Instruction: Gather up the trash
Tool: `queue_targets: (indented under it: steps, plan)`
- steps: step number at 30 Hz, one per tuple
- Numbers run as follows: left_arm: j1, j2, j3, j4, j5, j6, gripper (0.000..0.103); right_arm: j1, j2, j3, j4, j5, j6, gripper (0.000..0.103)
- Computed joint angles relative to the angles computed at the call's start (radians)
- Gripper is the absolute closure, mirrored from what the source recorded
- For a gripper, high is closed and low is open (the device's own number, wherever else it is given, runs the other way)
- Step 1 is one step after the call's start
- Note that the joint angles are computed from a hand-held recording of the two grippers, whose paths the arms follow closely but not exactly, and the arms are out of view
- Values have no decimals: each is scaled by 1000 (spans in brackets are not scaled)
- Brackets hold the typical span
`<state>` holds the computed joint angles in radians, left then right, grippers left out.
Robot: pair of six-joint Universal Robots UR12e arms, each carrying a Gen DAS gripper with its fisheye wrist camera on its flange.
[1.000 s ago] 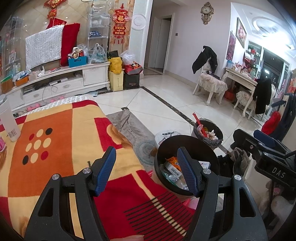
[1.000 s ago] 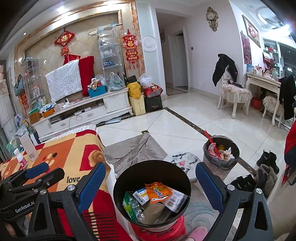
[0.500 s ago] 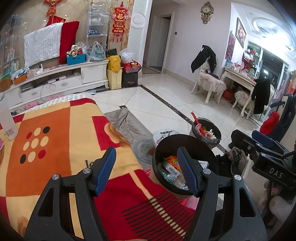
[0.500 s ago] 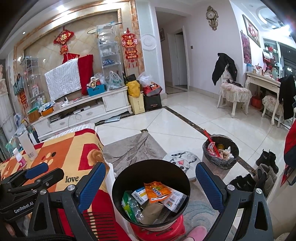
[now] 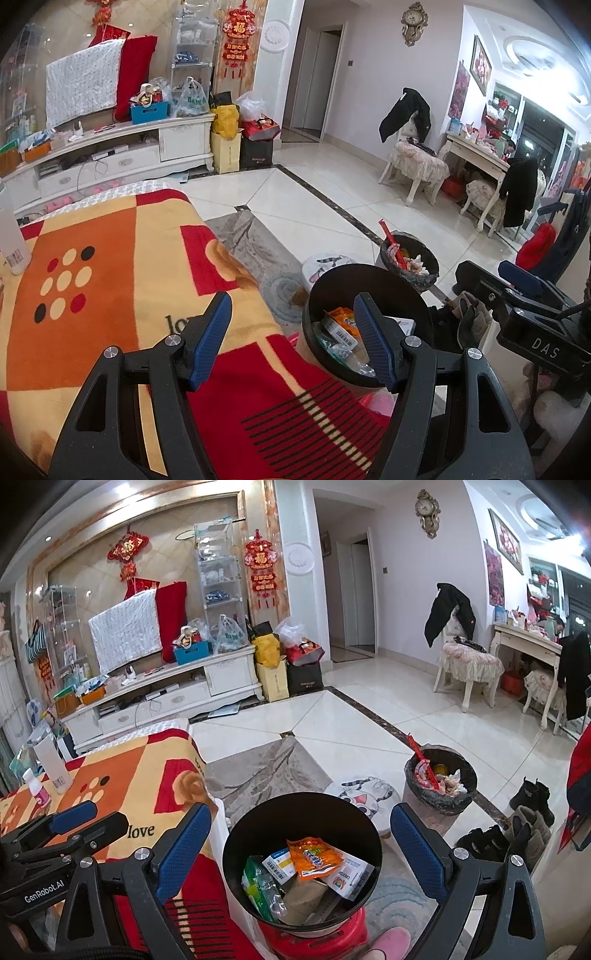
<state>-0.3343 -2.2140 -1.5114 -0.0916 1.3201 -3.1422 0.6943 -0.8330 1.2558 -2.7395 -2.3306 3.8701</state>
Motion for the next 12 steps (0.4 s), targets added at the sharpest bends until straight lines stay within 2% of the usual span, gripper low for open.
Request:
queue_targets:
  steps: [12]
  plan:
    - [8,-2,-7,9,-21,5,35,-3,6,-17,27,16,-10,6]
